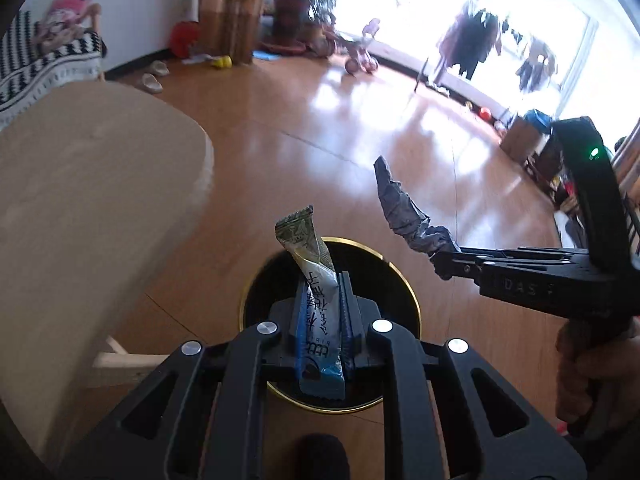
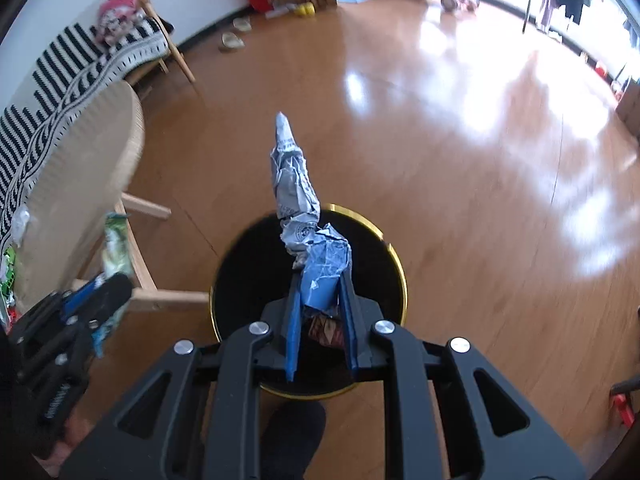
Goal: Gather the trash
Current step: 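Carry the snack stick and foil to the bin and open both tools, then grasp the yellow-green snack bag with the left tool while the right grasps the white cigarette box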
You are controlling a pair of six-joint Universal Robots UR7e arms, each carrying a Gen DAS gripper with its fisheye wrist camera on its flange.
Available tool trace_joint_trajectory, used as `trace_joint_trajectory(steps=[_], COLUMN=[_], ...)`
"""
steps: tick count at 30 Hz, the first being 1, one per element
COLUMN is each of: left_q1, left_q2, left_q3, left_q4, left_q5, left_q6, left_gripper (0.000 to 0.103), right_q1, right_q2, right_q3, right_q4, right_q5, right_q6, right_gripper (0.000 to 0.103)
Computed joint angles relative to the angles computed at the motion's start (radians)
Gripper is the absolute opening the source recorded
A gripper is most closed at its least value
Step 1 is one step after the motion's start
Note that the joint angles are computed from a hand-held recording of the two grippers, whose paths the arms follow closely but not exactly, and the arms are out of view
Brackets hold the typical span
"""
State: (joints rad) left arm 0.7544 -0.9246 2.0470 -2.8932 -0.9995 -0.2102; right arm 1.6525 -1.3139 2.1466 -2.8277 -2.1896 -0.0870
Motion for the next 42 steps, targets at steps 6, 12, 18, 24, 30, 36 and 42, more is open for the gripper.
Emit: trace_joint_trajectory(steps=[6,12,18,24,30,36,42], left_q1=[0.059,0.067,0.058,0.042,0.022,0.002,-0.013], left_q2=[0.059,0.063,0.058,0.025,-0.026,-0.137,-0.320], left_q3=[-0.084,-0.093,-0.093,-0.051,-0.014,0.044,0.123], left_q4=[0.060,0.082,0.101,0.058,0.046,0.055,0.116], left_q5=[-0.052,-0.065,-0.052,-0.045,-0.027,0.037,0.153], left_q6=[-0.006,-0.011,-0.019,-0.002,0.028,0.046,0.006], left_gripper=[0.013,0.014,0.067,0.075,0.084,0.090,0.092], right_q1=[-0.018,-0.017,-0.020,-0.019,-0.006,0.052,0.178], right_q2=[0.014,0.011,0.013,0.020,0.035,0.069,0.169], right_q3=[-0.013,-0.012,-0.027,-0.040,-0.045,-0.065,-0.121], right_q4=[0.070,0.076,0.088,0.108,0.079,0.039,-0.020], right_q5=[0.008,0.014,0.024,0.017,-0.015,-0.030,-0.044], right_q6=[0.024,0.034,0.038,0.041,0.044,0.057,0.040], right_gripper=[0.018,0.018,0.018,0.018,0.065,0.067,0.069])
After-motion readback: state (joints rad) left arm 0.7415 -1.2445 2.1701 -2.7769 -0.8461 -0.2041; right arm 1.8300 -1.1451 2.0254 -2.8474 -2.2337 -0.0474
